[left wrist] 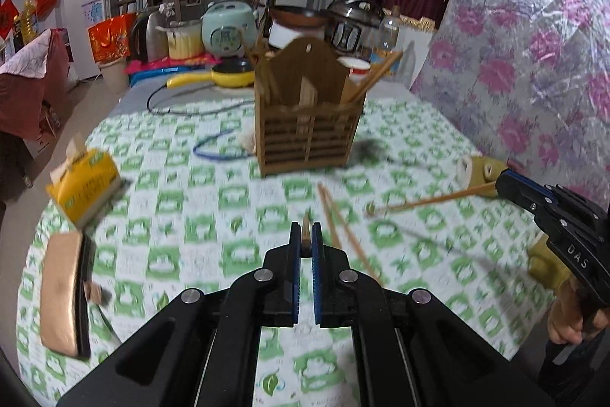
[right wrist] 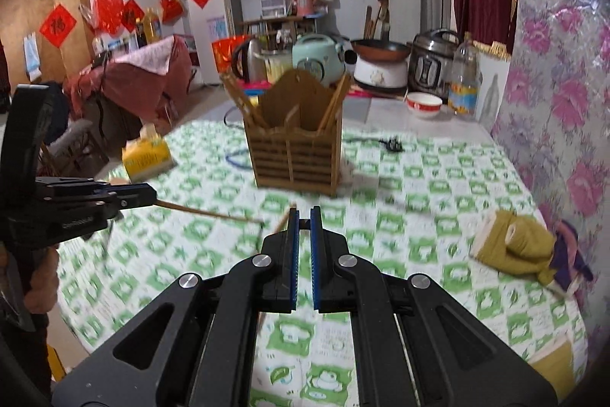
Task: Organize utensils
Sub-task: 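Carry the chopsticks into the wooden holder and open both tools to drop them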
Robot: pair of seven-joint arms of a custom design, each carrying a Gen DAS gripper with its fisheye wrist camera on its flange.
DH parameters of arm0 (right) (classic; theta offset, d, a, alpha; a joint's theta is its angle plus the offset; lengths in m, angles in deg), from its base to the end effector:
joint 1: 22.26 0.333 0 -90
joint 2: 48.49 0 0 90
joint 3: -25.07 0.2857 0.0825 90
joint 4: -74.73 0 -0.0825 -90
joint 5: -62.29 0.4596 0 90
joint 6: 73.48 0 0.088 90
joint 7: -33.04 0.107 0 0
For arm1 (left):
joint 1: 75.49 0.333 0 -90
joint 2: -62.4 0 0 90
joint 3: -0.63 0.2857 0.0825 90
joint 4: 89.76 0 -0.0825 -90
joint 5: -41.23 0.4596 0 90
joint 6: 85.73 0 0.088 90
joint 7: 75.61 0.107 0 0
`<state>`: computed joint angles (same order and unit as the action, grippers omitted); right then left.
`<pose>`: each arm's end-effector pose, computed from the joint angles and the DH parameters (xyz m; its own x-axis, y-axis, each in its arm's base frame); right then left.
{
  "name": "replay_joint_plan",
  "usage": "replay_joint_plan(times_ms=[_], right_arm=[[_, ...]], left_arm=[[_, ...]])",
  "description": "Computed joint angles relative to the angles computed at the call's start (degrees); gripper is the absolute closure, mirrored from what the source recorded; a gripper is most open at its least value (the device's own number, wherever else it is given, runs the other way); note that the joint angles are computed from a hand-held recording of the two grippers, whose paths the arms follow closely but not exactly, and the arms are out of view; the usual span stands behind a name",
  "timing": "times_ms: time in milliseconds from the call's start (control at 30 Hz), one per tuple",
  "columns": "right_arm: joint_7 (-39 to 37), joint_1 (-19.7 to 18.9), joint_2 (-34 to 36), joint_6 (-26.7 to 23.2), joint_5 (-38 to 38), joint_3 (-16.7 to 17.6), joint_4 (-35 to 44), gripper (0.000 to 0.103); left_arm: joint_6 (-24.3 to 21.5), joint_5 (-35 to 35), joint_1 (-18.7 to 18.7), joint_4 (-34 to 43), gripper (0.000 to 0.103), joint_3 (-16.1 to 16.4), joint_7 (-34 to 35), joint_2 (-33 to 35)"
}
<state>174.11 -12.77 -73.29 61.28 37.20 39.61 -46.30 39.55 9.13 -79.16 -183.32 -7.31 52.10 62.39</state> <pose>0.5070 0.2394 0.6237 -0.2167 -0.9733 -0.0760 -0.6612 0.2036 -0.7221 0.6600 -0.1554 0.6334 -0.6535 -0.7416 0.1518 -0.6192 0.4083 -0.6707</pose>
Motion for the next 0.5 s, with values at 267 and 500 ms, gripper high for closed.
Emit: replay_joint_plan(times_ms=[267,500], right_arm=[[-0.5,-0.8,3.3,0.6,-1.8,-0.9,4.9,0.097],[-1.1,-0.9,7.0,1.8,-3.8,-1.9,9.9,0.097]], left_arm=[[-2.5,1.1,0.2,11.2,0.097,-1.8,-2.1,6.6],[-4.3,4.9,0.0,25.1,0.097,-4.5,-5.5,15.1]])
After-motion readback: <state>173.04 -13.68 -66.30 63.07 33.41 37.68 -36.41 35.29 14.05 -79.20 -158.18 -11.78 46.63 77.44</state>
